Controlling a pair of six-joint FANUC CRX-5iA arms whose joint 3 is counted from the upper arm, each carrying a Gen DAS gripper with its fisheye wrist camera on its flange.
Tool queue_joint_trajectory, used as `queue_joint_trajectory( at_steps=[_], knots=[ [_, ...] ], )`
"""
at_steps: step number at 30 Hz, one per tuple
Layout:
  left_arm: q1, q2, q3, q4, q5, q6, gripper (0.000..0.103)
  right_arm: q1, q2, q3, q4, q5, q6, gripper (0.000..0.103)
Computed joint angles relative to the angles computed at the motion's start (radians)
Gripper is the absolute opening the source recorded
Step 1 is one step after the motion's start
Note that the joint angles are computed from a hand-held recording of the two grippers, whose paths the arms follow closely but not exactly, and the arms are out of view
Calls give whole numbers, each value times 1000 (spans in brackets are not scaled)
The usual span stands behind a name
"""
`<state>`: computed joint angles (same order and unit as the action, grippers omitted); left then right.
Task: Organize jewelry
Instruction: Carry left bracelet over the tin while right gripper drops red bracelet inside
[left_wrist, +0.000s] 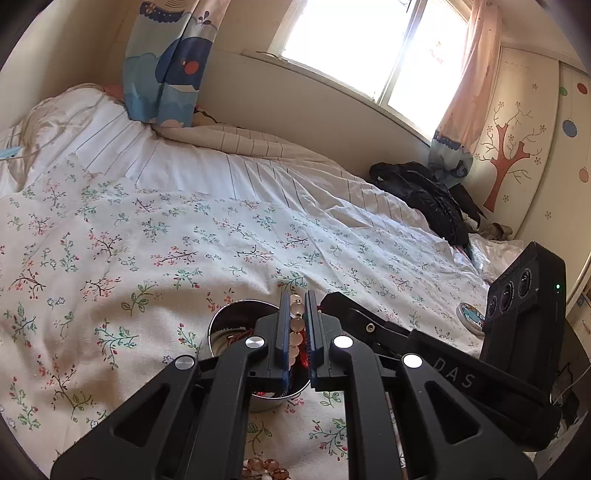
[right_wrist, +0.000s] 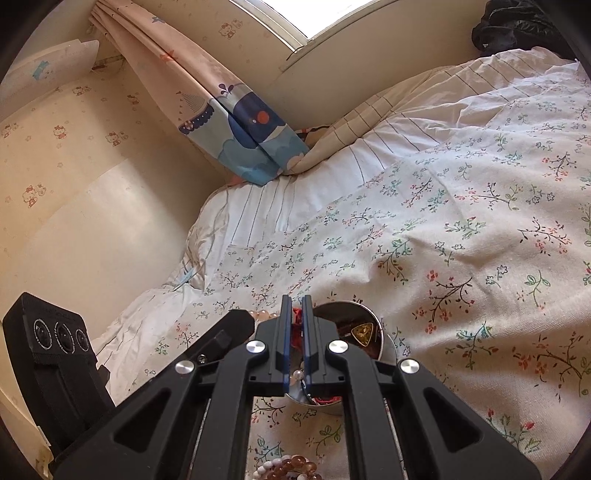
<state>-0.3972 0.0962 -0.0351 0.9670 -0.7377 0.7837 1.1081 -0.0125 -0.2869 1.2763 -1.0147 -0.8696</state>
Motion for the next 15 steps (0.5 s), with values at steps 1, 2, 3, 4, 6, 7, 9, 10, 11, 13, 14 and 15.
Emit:
queue_joint_trajectory(
  at_steps=[1,2,3,4,6,7,9,10,11,13,14,15],
  knots=[
    [0,4,6,-12,-4,9,7,-2,1,1,-3,2,1,6],
    [1,8,15,-29,-12,21,7,-4,2,1,-7,7,4,6],
    [1,15,29,-58,-21,42,7,-6,3,3,-13,11,6,6],
    [1,19,40,-87,-23,63,7,-7,4,3,-15,11,0,7],
    [0,28,66,-156,-29,113,7,-9,3,-3,-18,19,-13,10],
    [-1,28,71,-182,-25,130,7,-10,2,-5,-20,18,-15,15],
    [-1,29,80,-209,-26,149,8,-11,-2,-12,-13,18,-29,25],
    [-2,28,85,-228,-24,160,8,-11,-2,-14,-10,16,-33,26],
    [-3,26,87,-246,-19,169,8,-11,-2,-14,-8,16,-32,26],
    [-5,26,96,-279,-19,189,8,-12,-2,-13,-6,20,-28,26],
    [-5,25,99,-294,-19,198,8,-11,-1,-12,-6,21,-26,26],
    [-6,26,104,-309,-20,208,8,-12,-2,-13,-6,24,-25,26]
  ],
)
